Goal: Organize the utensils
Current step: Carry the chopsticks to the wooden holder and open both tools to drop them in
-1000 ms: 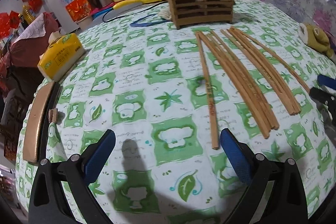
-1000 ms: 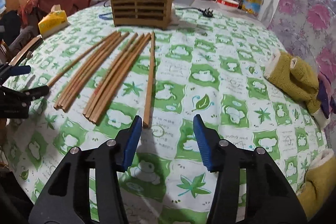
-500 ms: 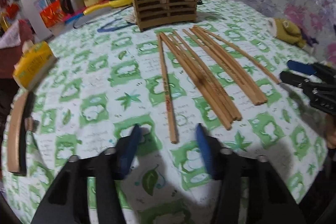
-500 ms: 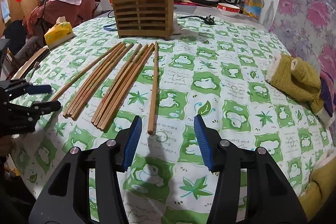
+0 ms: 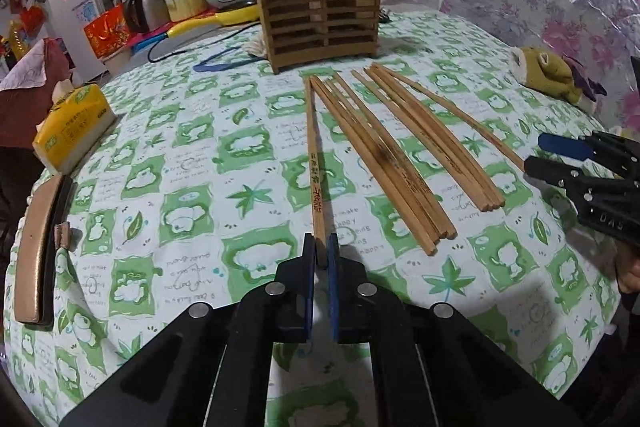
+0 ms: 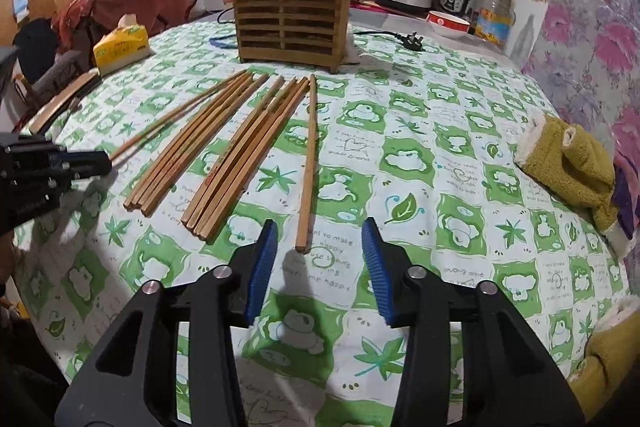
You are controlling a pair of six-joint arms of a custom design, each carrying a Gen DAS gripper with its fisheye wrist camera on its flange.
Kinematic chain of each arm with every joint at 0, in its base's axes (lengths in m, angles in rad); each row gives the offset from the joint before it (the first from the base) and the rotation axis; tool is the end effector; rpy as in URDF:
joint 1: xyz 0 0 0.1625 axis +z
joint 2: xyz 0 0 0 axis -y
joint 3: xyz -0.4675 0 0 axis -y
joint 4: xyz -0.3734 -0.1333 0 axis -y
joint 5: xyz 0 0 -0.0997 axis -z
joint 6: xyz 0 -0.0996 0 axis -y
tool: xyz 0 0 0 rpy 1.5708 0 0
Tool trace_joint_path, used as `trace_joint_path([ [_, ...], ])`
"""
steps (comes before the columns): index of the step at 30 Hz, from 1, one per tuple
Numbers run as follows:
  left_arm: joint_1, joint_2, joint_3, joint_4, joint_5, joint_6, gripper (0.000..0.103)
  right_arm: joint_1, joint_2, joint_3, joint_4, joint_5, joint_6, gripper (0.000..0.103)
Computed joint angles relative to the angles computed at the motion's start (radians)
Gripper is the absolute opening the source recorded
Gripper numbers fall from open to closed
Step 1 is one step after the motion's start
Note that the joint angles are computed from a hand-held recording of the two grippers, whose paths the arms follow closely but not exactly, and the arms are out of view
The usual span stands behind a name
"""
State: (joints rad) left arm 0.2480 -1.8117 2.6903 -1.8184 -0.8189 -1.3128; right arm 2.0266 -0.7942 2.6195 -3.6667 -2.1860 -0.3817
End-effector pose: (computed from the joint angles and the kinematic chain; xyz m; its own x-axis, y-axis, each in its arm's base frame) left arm -0.1099 -0.2355 0.2115 -0.7029 0.0143 -0.7111 0.4041 0.8308 -0.3827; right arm 0.2228 -0.2822 0.0829 -0.5855 -0.5274 0.6157 -0.6921 0.7207 -0.0409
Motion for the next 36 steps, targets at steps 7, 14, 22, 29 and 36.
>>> trace_joint_path([
  [7,0.002,0.02,-0.002,0.001,0.004,-0.008,0.007,0.001,0.005,-0.021,0.083,-0.014,0.006,0.02],
  [14,0.009,0.001,-0.002,-0.013,0.01,0.001,0.006,0.0,0.007,0.003,0.004,0.015,-0.012,0.007],
  [22,-0.035,-0.046,-0.133,0.176,0.101,-0.056,0.006,0.061,-0.103,-0.037,0.033,0.031,0.009,0.007],
  [29,0.047,0.01,-0.254,0.113,0.198,0.069,0.006,0.115,-0.176,-0.153,0.126,0.038,0.033,0.006],
  [36,0.118,0.064,-0.338,0.02,0.261,0.198,0.006,0.128,-0.2,-0.254,0.193,0.063,0.055,0.006],
])
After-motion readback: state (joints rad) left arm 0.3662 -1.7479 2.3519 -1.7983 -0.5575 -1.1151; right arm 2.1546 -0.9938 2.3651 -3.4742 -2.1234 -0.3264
